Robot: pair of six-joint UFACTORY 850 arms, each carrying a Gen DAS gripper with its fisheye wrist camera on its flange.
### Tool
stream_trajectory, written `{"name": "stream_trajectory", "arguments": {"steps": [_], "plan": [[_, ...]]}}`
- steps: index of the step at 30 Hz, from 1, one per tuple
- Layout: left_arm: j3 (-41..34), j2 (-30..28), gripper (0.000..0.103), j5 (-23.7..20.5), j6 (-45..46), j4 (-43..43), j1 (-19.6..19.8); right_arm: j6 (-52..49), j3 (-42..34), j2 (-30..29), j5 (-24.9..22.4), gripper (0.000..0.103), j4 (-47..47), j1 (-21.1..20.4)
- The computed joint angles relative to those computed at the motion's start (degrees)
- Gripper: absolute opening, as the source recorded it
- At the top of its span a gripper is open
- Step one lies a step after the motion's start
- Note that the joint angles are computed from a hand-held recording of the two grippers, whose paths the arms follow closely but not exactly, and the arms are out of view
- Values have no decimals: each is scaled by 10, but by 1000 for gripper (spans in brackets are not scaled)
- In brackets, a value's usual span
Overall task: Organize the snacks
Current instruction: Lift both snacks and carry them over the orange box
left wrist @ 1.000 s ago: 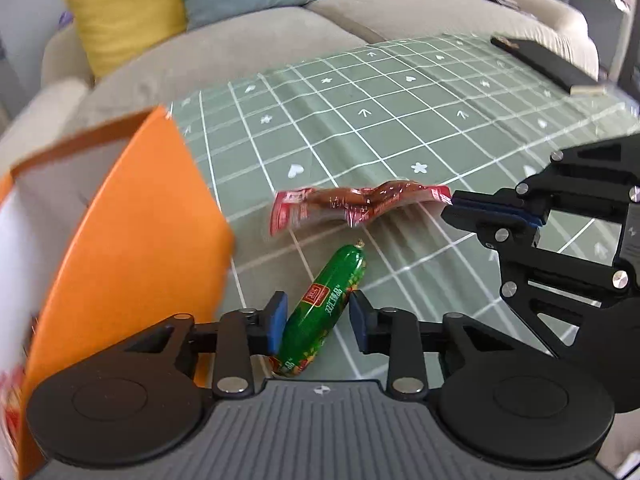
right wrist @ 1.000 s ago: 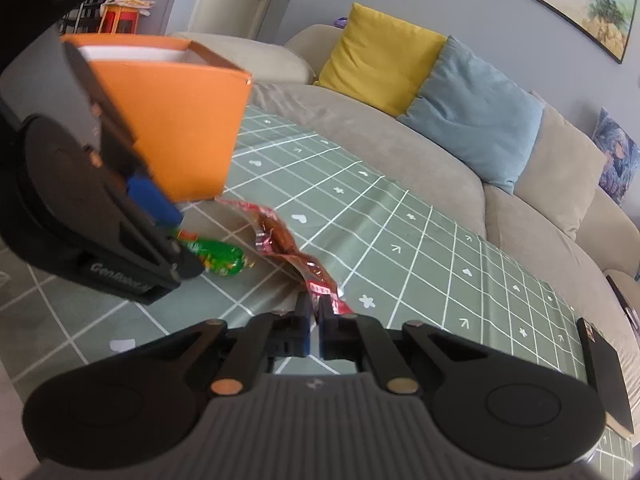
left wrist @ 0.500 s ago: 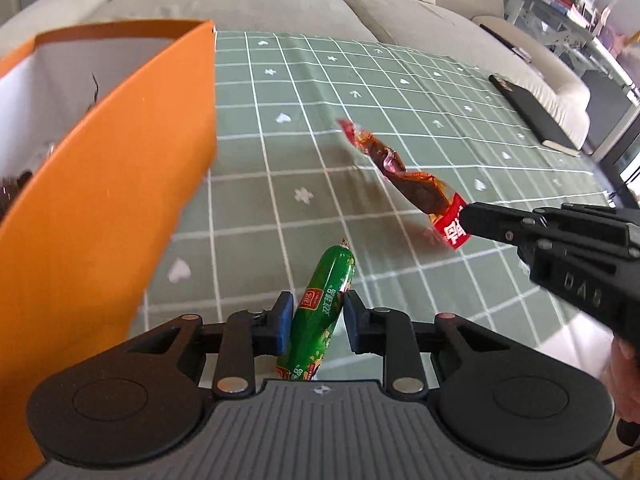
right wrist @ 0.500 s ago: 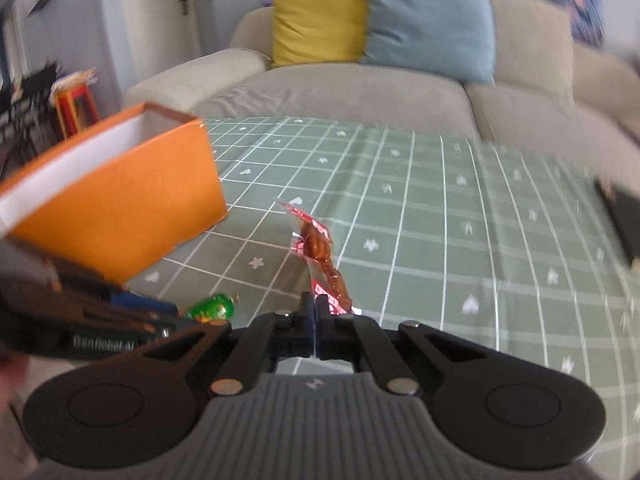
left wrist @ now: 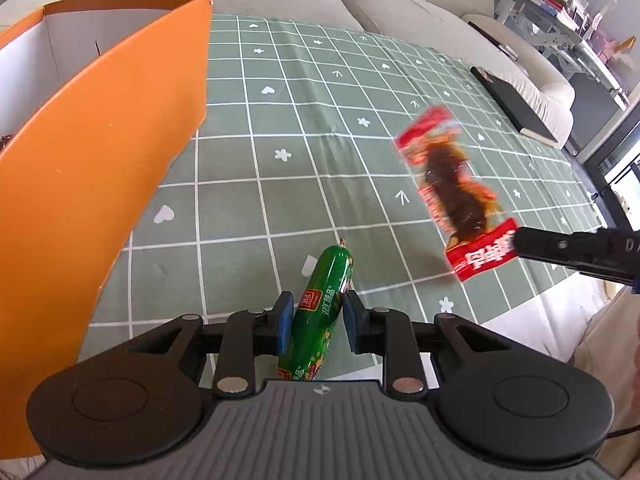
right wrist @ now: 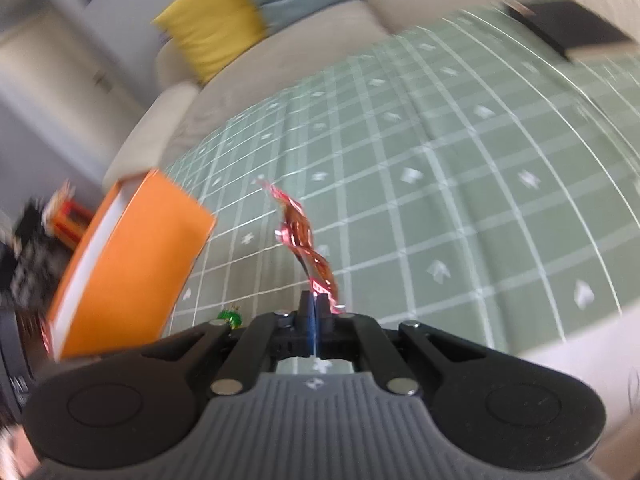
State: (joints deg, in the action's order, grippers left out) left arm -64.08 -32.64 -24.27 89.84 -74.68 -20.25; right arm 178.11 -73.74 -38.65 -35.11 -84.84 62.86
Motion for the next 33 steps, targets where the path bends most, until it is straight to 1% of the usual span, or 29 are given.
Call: {"name": "stream_trajectory", "arguments": {"steps": [2, 5, 8, 10, 12, 14, 15, 16, 17, 18, 21, 23, 25, 28, 29, 30, 31, 33], "plan": [[4, 2, 29, 7, 5, -6, -3, 18, 16, 8, 5, 0, 26, 1], [7, 6, 30, 19, 4, -5, -10, -30, 15, 5, 28, 0, 106, -3], [11, 10, 30, 32, -1, -1, -15, -43, 14, 0, 40, 0, 128, -7], [12, 11, 31, 40, -11, 10, -19, -102, 3, -5, 32, 0, 164, -8], [13, 12, 34, 50, -16, 25, -24, -187, -19, -15, 16, 0, 213, -9], [10, 12, 37, 59, -59, 79, -30, -258, -37, -25, -1, 12, 244, -9], [11, 12, 40, 62, -71, 94, -31, -296, -50, -32, -19, 14, 261, -8], [12, 12, 42, 65, -73, 99, -32, -335, -62, -39, -38, 23, 278, -8], [14, 13, 43, 67, -61, 91, -32, -372, -78, -48, -60, 33, 290, -6], [15, 14, 43, 67, -61, 93, -33, -398, -92, -57, -82, 37, 293, -5], [15, 14, 49, 68, -62, 108, -35, -429, -113, -73, -121, 48, 261, -3], [19, 17, 50, 73, -53, 110, -39, -441, -126, -85, -130, 66, 235, -7], [22, 19, 50, 82, -39, 106, -42, -450, -136, -95, -128, 72, 216, -12], [25, 20, 49, 85, -23, 94, -43, -471, -146, -106, -120, 72, 224, -22], [25, 20, 47, 86, -20, 91, -43, -472, -145, -107, -112, 72, 229, -26], [26, 20, 42, 89, -11, 81, -43, -471, -142, -106, -105, 72, 233, -29], [27, 20, 39, 93, 3, 68, -44, -468, -141, -107, -99, 72, 235, -30], [27, 19, 34, 94, 18, 53, -45, -472, -146, -111, -94, 72, 239, -31]]}}
